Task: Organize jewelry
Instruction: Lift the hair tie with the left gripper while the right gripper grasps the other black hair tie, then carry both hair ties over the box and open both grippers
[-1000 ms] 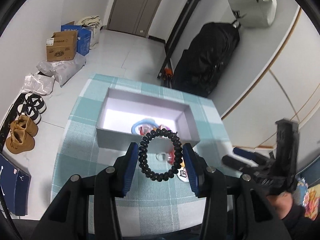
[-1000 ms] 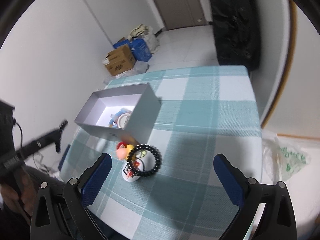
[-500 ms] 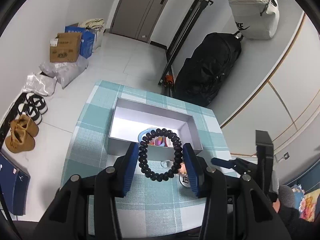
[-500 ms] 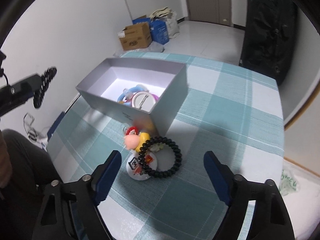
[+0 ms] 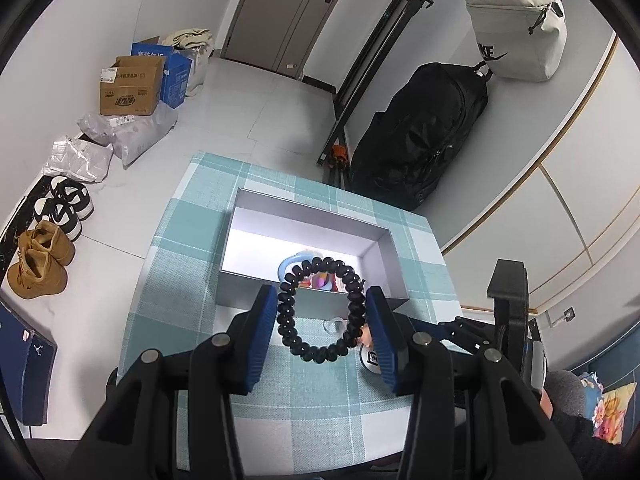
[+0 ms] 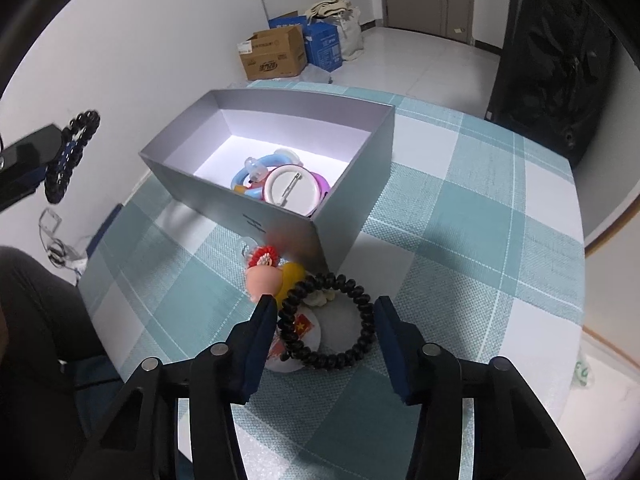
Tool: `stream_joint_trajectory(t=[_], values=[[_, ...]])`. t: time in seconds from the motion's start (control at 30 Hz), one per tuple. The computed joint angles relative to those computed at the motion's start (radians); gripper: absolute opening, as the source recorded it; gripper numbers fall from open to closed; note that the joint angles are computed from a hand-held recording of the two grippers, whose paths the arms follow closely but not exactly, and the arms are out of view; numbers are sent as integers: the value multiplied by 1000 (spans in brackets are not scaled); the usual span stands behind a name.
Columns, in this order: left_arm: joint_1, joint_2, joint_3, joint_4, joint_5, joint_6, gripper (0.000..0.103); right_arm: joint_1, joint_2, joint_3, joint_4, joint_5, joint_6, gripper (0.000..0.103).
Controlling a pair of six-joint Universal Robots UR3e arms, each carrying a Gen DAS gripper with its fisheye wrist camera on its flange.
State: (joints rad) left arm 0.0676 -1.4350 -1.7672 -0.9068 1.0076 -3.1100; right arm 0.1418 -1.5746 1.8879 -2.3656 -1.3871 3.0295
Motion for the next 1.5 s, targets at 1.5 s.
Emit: stream_joint_trajectory(t=[1.5], values=[[-84, -61, 51, 19, 67, -41, 40, -286, -305, 158, 97, 316, -12, 9]])
